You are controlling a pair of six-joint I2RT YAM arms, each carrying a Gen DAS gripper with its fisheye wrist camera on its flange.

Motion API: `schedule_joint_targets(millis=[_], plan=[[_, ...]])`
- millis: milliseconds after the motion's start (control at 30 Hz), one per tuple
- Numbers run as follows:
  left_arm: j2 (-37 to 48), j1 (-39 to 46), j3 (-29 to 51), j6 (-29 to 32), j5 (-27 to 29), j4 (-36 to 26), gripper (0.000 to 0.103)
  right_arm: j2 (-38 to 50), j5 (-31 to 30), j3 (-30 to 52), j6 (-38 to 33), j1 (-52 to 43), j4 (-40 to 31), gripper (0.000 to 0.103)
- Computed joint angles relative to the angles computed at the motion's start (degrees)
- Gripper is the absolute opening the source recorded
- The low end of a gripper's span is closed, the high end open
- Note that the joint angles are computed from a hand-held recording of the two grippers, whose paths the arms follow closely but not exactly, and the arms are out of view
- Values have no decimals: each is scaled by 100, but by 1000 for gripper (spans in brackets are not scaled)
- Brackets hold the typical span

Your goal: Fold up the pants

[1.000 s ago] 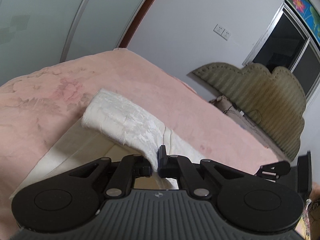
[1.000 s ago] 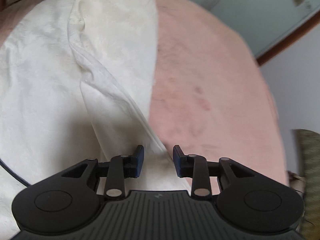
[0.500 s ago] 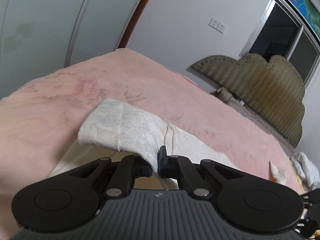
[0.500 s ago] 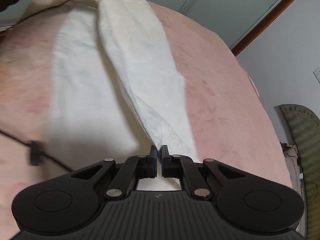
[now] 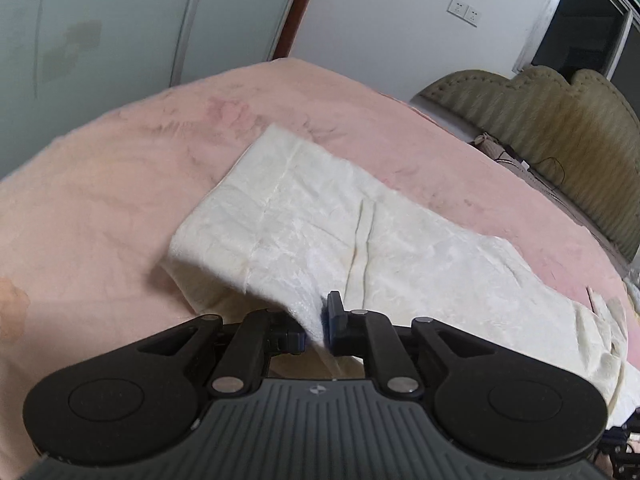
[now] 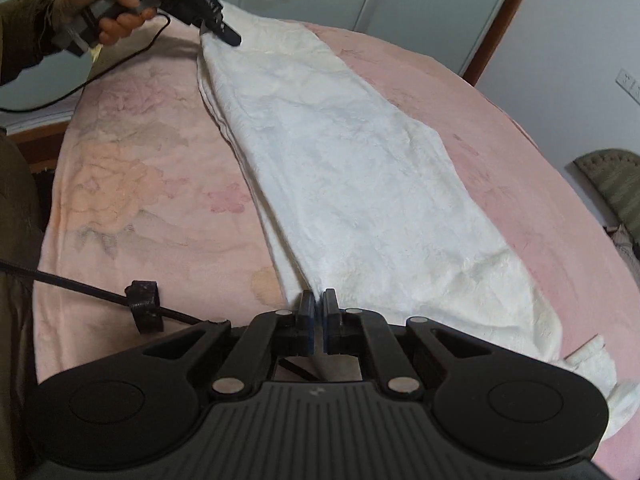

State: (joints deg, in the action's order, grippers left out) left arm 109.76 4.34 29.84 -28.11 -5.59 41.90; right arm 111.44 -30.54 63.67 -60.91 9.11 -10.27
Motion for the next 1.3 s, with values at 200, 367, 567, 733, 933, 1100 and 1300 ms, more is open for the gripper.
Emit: schedule_joint_targets(millis=[200, 367, 567, 733, 933, 1100, 1300], plan=[[-360, -225, -214, 78, -551, -145, 36, -170, -24, -259, 895, -27, 140, 12], [-1486, -630, -510, 164, -1988, -1031, 43, -536, -883, -155, 741, -565, -620, 23], [-1433, -1470, 223, 790, -2131, -1216, 57, 229, -1108, 68, 3576, -590, 825, 23], [-306, -2171, 1368, 900, -852, -1322, 59, 98, -871, -169, 3431, -725, 692, 23], [1429, -2938, 3156, 1242, -192, -1572, 59, -259, 736, -721, 4378, -1570, 2087, 25], [2240, -3332, 3745, 1543, -354, -1679, 60, 100, 927, -601, 4768, -2473, 2309, 26], [2458, -3624, 3426, 1856, -836, -834, 69, 720, 337, 500, 5897, -3788, 2088, 89]])
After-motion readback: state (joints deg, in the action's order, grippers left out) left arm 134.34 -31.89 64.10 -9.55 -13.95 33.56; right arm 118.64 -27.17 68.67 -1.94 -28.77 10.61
